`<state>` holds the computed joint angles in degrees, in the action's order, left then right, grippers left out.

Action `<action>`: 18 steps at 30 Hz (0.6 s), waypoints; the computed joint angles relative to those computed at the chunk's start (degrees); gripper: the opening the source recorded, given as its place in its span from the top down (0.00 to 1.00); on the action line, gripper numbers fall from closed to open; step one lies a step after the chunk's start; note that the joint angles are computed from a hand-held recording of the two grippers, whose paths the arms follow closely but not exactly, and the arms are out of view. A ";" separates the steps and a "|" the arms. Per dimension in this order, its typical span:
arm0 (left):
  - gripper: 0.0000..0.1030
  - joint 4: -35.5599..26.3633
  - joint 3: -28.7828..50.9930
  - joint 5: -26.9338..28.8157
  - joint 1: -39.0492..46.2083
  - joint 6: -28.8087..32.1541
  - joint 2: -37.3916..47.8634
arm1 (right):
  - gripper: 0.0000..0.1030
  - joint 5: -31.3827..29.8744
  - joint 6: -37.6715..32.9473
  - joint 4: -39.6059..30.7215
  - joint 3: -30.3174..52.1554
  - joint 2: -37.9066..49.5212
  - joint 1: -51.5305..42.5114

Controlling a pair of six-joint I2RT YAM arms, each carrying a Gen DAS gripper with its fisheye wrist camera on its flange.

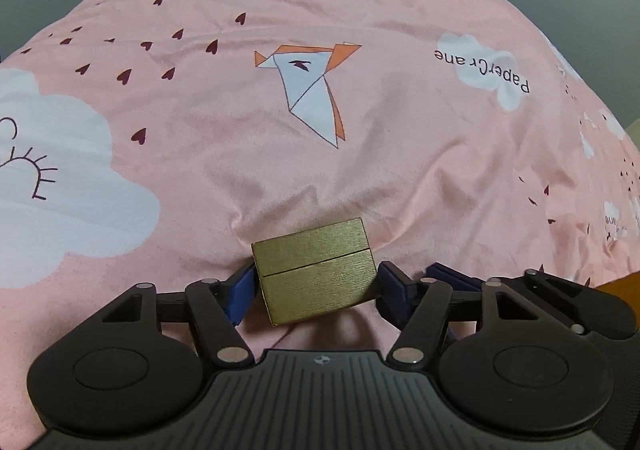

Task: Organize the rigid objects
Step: 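Lift the gold cube box with the left tool while the right tool grasps the pink spray bottle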

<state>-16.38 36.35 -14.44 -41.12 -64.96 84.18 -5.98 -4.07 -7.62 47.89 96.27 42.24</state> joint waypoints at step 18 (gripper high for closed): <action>0.30 -29.67 8.43 -18.27 -32.26 -21.64 -10.32 | 0.64 -5.37 -7.86 -17.07 -12.55 -27.22 -1.67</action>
